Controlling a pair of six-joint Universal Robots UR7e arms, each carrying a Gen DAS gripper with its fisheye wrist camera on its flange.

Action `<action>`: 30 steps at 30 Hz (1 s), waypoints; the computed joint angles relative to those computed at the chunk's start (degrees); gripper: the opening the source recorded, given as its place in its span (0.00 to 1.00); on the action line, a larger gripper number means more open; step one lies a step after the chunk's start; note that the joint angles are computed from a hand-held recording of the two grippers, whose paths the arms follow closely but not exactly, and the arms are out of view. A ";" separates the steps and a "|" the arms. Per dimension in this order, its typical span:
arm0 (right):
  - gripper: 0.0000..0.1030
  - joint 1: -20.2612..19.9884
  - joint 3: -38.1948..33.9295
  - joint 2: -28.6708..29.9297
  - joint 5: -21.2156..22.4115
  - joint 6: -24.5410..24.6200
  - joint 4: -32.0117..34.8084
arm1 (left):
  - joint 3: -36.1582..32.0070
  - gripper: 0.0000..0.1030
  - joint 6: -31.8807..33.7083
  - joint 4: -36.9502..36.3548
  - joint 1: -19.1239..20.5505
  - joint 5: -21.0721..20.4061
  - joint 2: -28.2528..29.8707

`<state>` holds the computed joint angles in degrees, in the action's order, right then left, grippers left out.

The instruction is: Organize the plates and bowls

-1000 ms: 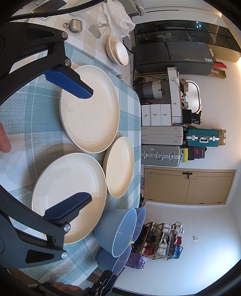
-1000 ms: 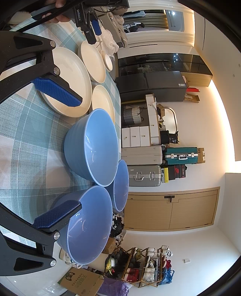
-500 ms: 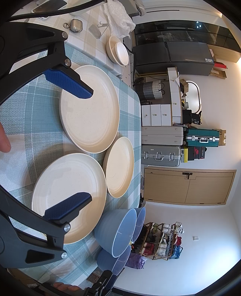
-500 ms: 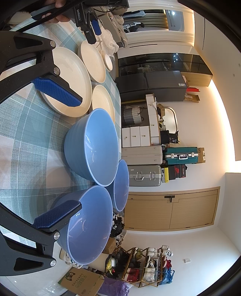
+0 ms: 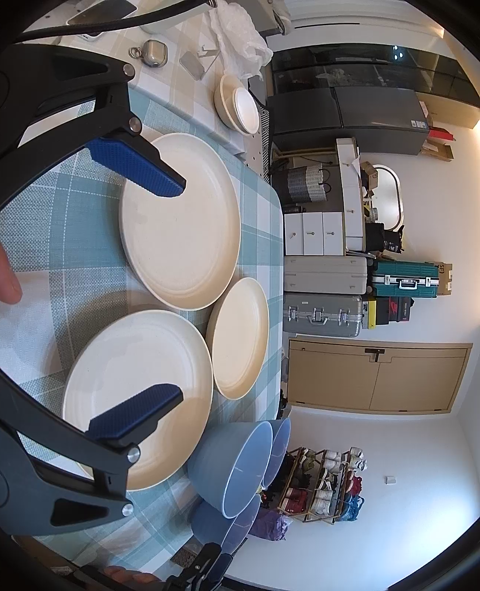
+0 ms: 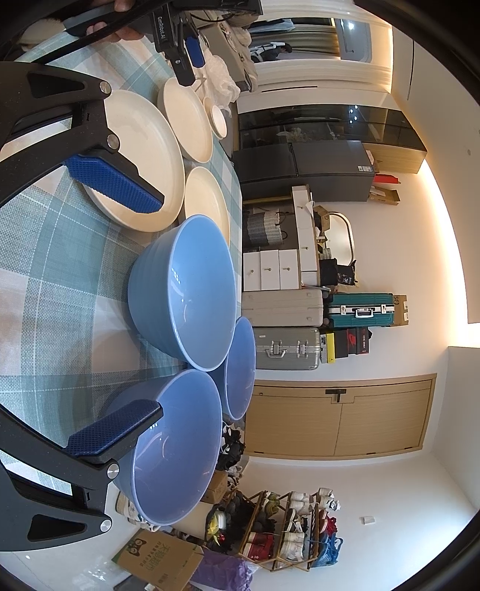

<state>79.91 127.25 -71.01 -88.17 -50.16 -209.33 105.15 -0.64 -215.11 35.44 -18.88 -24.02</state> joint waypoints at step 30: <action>1.00 6.22 -0.98 -4.06 1.02 3.06 13.14 | 7.05 0.98 -11.69 7.52 -3.84 7.95 -9.20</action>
